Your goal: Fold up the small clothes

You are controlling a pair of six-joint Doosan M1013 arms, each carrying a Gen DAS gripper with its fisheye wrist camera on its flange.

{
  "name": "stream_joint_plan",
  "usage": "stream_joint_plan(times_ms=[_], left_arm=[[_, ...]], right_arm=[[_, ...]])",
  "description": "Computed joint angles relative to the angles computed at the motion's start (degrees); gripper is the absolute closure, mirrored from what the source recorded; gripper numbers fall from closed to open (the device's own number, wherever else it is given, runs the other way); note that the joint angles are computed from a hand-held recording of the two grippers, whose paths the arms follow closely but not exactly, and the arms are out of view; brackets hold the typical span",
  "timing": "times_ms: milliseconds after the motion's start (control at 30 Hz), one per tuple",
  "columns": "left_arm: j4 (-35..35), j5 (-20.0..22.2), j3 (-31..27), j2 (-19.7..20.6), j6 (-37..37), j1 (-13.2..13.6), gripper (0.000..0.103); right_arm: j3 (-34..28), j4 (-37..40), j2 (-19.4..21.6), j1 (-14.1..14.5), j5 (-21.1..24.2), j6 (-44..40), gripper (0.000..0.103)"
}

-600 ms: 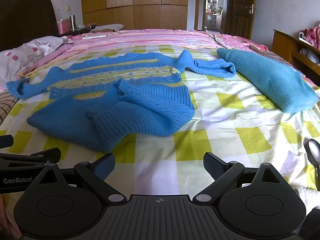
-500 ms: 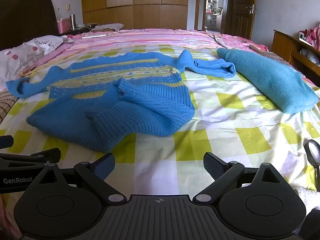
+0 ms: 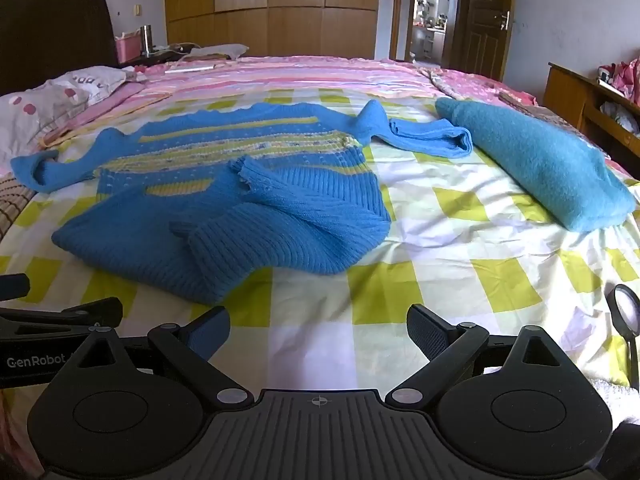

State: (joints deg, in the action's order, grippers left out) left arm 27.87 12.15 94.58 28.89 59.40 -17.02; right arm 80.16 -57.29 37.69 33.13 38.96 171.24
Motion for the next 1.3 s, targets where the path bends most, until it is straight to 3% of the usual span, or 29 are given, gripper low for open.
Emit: stream_joint_plan(times_ms=[500, 867, 1033, 1133, 1267, 1300], left_arm=[[3.0, -1.0, 0.5, -0.3, -2.7, 0.0, 0.000], [-2.1, -4.2, 1.3, -0.7, 3.5, 0.6, 0.001], [13.7, -6.0, 1.3, -0.8, -10.6, 0.8, 0.001], [4.4, -6.8, 0.4, -0.5, -1.6, 1.5, 0.002], [3.1, -6.9, -1.3, 0.3, 0.2, 2.1, 0.004], [-0.2, -6.9, -1.8, 0.6, 3.6, 2.2, 0.006]], right_arm=[[-0.6, 1.3, 0.1, 0.0, -1.1, -2.5, 0.015], [-0.3, 1.2, -0.1, -0.3, -3.2, -2.8, 0.024], [-0.1, -0.9, -0.5, -0.6, -4.2, -2.3, 0.026], [0.1, -1.8, -0.9, -1.2, -5.7, -1.8, 0.028], [-0.7, -2.1, -0.7, -2.2, -6.3, -2.4, 0.030], [-1.2, -2.0, -0.5, -2.4, -6.3, -3.1, 0.031]])
